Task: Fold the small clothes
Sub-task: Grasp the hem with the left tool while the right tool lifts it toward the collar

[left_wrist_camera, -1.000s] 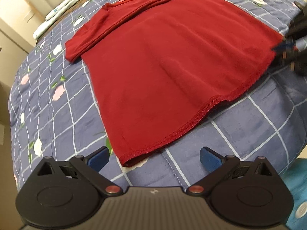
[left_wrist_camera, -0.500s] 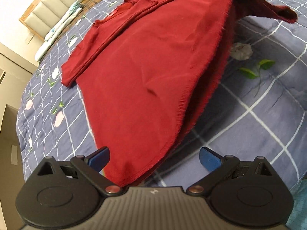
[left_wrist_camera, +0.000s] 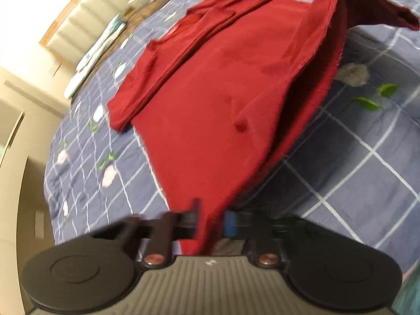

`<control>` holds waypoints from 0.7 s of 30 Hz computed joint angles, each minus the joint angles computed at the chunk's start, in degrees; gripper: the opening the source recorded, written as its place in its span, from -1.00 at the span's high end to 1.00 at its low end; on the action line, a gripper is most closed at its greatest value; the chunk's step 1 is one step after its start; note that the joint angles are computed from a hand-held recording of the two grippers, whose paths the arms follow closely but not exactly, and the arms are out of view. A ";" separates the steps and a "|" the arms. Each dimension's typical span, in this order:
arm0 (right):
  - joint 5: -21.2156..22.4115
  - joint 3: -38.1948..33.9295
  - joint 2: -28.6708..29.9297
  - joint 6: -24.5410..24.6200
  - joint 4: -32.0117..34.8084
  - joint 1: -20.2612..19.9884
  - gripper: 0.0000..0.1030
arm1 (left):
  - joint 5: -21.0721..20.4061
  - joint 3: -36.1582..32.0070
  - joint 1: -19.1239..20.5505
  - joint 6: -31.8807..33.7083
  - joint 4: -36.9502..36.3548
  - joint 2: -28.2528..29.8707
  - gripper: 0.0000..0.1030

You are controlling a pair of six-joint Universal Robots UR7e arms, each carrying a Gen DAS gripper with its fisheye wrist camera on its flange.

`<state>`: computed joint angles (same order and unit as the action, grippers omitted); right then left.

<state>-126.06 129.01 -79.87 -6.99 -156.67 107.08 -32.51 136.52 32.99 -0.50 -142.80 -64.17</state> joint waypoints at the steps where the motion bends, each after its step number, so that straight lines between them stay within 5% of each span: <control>1: -0.46 0.16 0.06 -0.33 0.16 0.18 0.87 | -0.27 0.25 -0.03 1.55 -1.20 -0.45 0.85; 11: -10.72 0.66 2.22 -10.49 7.56 4.35 0.90 | -3.68 2.11 -1.60 16.83 -7.49 -5.24 0.92; 21: -14.44 1.00 1.13 -13.78 14.69 8.86 0.91 | -10.59 2.30 -4.37 19.63 -0.67 -13.40 0.94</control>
